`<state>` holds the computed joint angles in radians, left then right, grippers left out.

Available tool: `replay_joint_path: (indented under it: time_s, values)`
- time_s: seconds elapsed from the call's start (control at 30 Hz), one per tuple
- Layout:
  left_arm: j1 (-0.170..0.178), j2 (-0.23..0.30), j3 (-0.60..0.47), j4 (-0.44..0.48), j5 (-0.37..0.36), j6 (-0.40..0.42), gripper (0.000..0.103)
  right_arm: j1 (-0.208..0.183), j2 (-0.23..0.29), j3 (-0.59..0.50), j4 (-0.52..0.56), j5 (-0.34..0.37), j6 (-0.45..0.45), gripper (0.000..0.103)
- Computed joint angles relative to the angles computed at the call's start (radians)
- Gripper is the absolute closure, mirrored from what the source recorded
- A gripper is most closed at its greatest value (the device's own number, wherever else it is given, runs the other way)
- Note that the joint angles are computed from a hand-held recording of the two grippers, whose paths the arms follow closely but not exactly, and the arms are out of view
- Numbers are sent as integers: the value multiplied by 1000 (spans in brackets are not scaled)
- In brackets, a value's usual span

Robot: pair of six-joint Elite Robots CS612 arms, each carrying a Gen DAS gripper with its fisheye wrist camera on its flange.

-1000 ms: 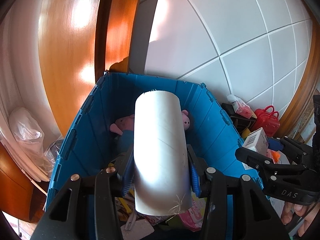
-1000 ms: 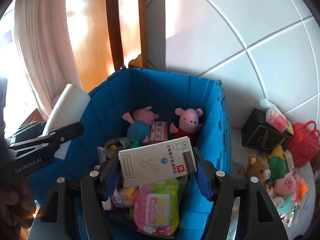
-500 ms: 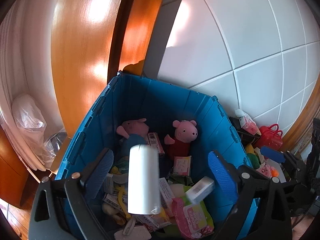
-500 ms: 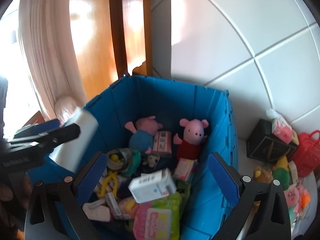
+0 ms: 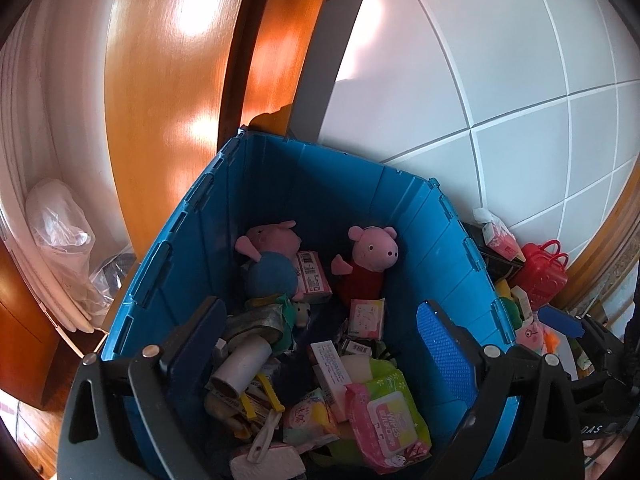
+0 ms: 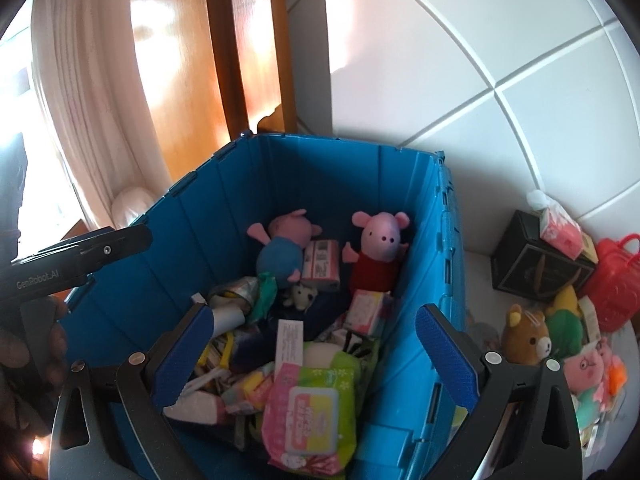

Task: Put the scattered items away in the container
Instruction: 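Move both open tools back from the crate to the pile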

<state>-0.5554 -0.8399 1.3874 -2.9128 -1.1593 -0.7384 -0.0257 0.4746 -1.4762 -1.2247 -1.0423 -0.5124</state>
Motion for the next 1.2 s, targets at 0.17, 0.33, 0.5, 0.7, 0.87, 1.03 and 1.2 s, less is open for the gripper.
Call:
replay_joint_path:
  time_s: [0.17, 0.33, 0.5, 0.7, 0.87, 1.03, 1.2]
  values:
    - [-9, -5, -1, 15, 10, 9, 6, -7, 1, -15, 0, 16, 6, 1]
    - [-21, -15, 6, 38, 33, 15, 6, -14, 6, -33, -1, 30, 17, 1]
    - [-37, -26, 16, 47, 55, 25, 6, -25, 13, -61, 13, 43, 24, 1]
    - [-59, -36, 32, 26, 69, 34, 6, -43, 27, -106, 41, 51, 18, 1]
    - [-83, -37, 35, 33, 73, 41, 6, -73, 47, -154, 73, 70, 4, 1]
    - [-110, -31, 12, 61, 79, 65, 6, -117, 70, -190, 102, 108, 12, 1]
    - [-139, -19, -21, 76, 75, 84, 6, -174, 100, -226, 104, 152, 22, 0]
